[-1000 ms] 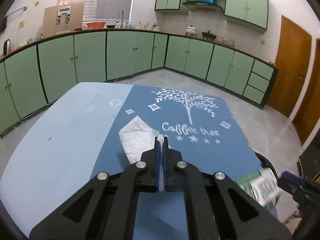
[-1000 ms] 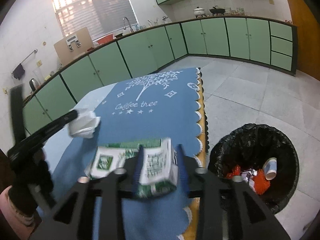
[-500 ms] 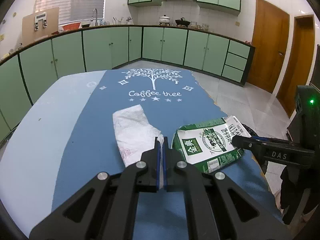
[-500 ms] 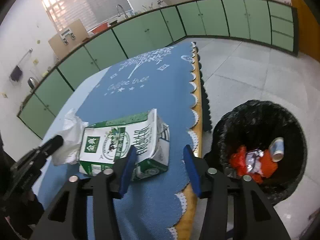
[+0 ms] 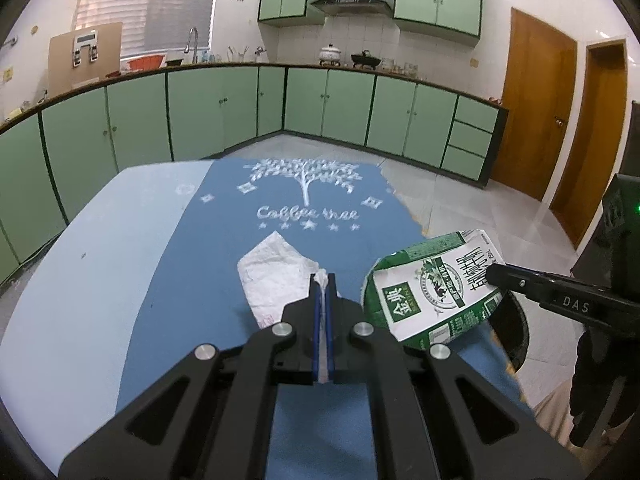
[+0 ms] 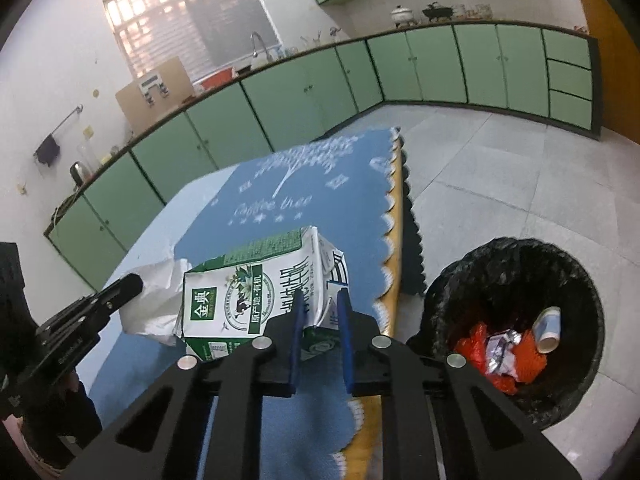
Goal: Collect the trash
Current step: 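Carry the carton and tissue over the bin and open both tools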
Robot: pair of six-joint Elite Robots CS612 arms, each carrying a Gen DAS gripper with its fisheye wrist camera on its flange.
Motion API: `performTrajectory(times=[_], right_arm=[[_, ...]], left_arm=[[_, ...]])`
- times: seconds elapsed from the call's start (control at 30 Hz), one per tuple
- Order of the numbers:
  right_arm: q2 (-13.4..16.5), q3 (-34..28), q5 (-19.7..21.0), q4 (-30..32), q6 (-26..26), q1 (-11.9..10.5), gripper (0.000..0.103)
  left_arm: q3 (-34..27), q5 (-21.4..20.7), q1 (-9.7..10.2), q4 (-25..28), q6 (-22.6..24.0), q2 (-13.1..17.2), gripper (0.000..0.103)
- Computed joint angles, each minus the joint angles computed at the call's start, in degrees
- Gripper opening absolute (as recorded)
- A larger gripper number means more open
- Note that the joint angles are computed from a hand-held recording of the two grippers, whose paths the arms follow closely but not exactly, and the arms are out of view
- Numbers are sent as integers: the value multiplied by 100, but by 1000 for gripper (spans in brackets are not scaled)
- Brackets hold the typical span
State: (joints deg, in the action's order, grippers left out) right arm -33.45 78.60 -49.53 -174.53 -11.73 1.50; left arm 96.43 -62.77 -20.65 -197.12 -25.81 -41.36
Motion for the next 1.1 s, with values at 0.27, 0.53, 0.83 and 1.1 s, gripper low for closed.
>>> performTrajectory(times=[0.27, 0.53, 0.83, 1.1], right_arm=[[0, -87, -232, -435, 510, -219, 15], [211, -463, -897, -621, 930, -600, 13], [809, -1307, -1359, -194, 1051, -879, 13], [1409, -2233, -1422, 544, 909, -916, 13]], left_arm=[[-576, -518, -55, -374, 552, 218, 1], [-1793, -1366, -183, -29, 843, 784, 1], [-3677, -1771, -308, 1350, 949, 1805, 1], [-5014, -1847, -300, 2618, 871, 2520, 3]])
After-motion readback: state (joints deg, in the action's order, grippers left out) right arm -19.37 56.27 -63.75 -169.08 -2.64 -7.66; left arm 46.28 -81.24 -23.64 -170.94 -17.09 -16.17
